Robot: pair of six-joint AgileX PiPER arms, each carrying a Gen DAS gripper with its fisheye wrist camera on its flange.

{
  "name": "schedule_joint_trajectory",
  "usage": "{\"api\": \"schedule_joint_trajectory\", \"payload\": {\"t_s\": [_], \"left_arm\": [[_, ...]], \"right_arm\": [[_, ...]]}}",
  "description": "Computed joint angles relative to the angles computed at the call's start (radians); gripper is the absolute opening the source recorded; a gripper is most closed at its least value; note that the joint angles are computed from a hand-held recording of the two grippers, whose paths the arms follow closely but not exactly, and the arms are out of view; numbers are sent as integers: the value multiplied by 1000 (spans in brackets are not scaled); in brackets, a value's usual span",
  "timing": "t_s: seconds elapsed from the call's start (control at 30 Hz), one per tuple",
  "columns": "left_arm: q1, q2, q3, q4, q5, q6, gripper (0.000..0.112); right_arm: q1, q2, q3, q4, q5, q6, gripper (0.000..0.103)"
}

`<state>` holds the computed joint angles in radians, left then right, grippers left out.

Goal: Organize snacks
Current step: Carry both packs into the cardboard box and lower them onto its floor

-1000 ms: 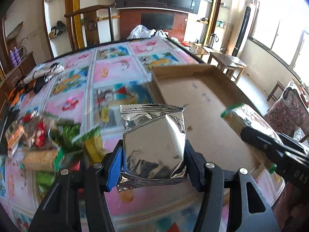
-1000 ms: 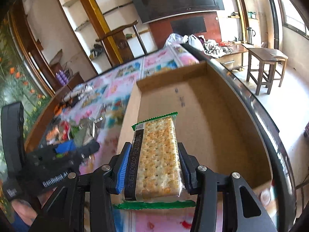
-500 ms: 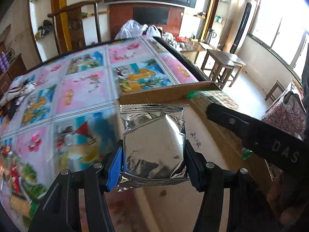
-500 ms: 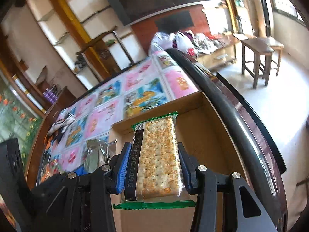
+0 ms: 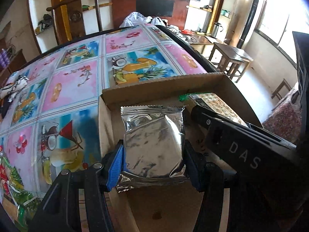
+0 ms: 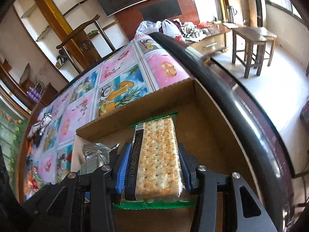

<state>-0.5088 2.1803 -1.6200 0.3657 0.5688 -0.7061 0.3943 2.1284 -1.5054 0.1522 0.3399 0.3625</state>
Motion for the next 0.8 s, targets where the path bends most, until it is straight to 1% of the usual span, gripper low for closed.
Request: {"api": "schedule_joint_trajectory", "payload": {"t_s": [0.07,0.13,0.3,0.4,0.7,0.8], "left_arm": [[-11,4,-9,29,16,-11,57],[-17,5,-11,46,24,-21,57],[-15,12,-24,34,37,-10,57],[-14,12,-25,34,37,-11,57],[-15,12,-25,36,38,-11,57],[-16,12,-25,38,38,-13,57]], "right_arm": [[-6,11,-14,50,11,-53,49],[-4,13,-13,49,10,-64,49],[-3,18,-8,59,0,-83,49],[-6,15,-2,81,-5,-102,49],[-2,11,1,58,-2,-89,51],[-5,5,9,92,-9,-120,51]]}}
